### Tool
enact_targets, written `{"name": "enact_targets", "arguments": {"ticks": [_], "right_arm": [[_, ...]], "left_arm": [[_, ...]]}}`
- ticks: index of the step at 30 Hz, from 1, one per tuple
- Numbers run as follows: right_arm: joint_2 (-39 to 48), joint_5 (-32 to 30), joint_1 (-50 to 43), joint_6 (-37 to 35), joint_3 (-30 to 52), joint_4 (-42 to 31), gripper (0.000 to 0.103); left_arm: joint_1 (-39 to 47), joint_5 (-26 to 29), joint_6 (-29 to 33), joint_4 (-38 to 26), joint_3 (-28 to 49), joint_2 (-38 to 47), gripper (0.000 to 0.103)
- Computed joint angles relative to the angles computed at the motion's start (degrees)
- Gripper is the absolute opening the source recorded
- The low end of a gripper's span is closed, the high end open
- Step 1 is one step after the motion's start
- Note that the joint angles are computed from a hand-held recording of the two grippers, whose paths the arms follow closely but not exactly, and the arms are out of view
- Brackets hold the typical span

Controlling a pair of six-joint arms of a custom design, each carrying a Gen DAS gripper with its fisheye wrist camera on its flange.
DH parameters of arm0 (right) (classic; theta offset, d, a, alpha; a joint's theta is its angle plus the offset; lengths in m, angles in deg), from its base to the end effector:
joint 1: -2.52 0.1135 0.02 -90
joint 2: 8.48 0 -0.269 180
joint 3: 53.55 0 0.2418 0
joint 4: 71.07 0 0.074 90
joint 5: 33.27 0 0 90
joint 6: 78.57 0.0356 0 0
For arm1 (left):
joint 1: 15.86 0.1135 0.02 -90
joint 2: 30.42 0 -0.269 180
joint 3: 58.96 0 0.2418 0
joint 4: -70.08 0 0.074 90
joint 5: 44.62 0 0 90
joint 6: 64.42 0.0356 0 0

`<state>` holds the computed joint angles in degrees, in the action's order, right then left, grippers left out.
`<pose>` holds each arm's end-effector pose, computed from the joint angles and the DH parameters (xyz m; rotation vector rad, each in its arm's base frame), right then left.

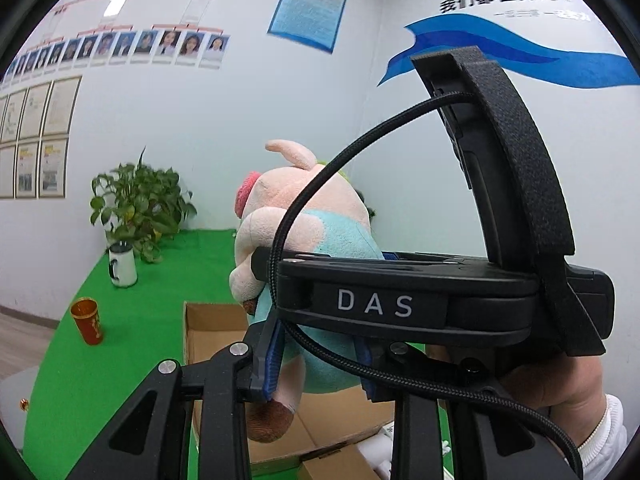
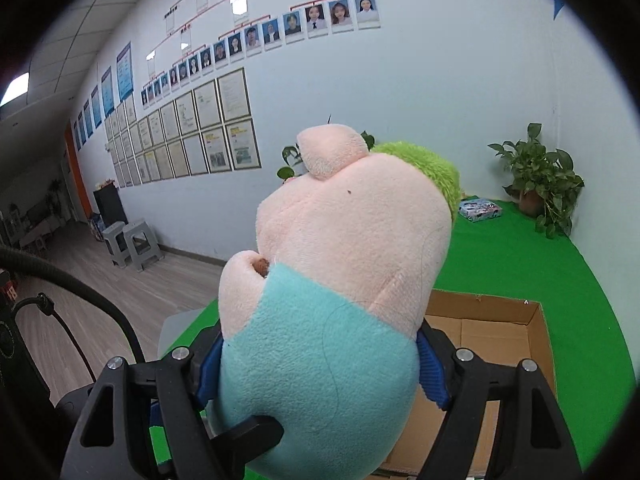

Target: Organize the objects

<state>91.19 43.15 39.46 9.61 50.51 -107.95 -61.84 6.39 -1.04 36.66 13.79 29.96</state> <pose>0.3130 0.2458 0.3388 -0.8569 2.0072 0.6078 0.1677 -0.1413 0.3626 -0.1291 1.8549 -0.2190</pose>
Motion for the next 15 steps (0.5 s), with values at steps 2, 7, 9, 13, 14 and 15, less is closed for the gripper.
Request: {"name": "enact_targets", "arguments": {"ticks": [2, 7, 9, 13, 14, 15], "right_arm": [[4.2, -0.6, -0.3, -0.6, 3.4, -1.6, 0.077], [14.7, -2.4, -0.5, 0.0, 9.1, -3.6, 0.077], [19.5, -3.4, -0.7, 0.1, 12.3, -5.4, 0.077], [27.9, -5.6, -1.3, 0.3, 18.5, -9.0, 0.077], [30.2, -5.8, -1.4, 0.3, 20.6, -10.4, 0.077], [32.8, -6.0, -1.5, 0.4, 23.2, -12.2, 0.077]], "left_arm": [[7.6, 7.7, 0.2, 1.5, -1.4, 0.6, 0.028], [18.9, 19.6, -0.9, 4.7, -5.1, 4.5, 0.028], [21.4, 22.9, -2.1, 8.1, -9.8, 5.7, 0.028], [28.0, 30.8, -3.4, 14.0, -14.8, 11.4, 0.028], [29.3, 32.7, -3.9, 16.3, -16.3, 13.7, 0.028], [30.4, 34.2, -4.1, 17.3, -16.6, 15.6, 0.028]]}}
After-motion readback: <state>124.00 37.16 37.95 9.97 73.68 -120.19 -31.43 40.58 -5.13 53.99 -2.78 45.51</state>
